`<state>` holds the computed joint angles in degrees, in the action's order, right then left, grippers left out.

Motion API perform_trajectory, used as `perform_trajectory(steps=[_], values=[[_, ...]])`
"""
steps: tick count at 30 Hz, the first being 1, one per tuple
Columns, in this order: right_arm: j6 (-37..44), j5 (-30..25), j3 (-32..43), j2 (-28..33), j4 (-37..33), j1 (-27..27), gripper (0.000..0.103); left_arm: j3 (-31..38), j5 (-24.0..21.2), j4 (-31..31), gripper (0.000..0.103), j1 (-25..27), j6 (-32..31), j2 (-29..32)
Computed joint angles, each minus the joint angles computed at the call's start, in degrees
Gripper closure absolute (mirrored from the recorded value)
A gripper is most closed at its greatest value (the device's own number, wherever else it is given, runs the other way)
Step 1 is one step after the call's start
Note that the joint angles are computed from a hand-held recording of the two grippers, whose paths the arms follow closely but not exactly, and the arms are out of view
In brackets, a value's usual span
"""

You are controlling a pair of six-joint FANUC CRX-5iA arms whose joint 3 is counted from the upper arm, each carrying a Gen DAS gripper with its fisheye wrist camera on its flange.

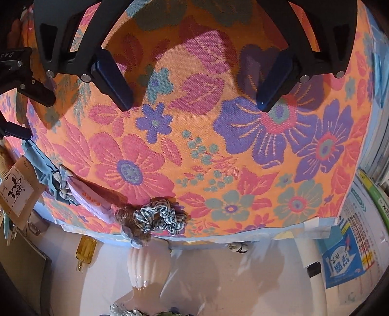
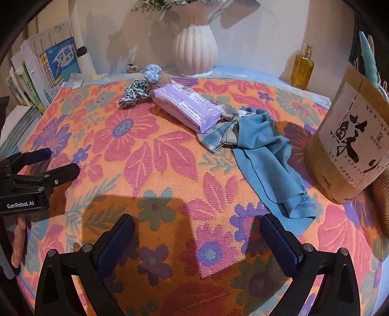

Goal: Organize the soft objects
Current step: 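Return both tools to the floral blanket, then grasp the checked scrunchie and bear with the left tool while the right tool grasps the lilac packet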

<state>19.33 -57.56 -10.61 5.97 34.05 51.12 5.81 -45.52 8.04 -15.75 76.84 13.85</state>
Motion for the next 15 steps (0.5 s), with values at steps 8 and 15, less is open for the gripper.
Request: perform_trajectory(steps=[8, 15], values=[[1.17, 2.02, -0.4, -0.58, -0.94, -0.79, 0.0, 0.64, -0.39, 1.3, 0.001, 0.38, -0.97, 0.78], [0.98, 1.47, -0.24, -0.3, -0.66, -0.57, 0.0, 0.93, -0.49, -0.3, 0.001, -0.1, 0.51, 0.65]])
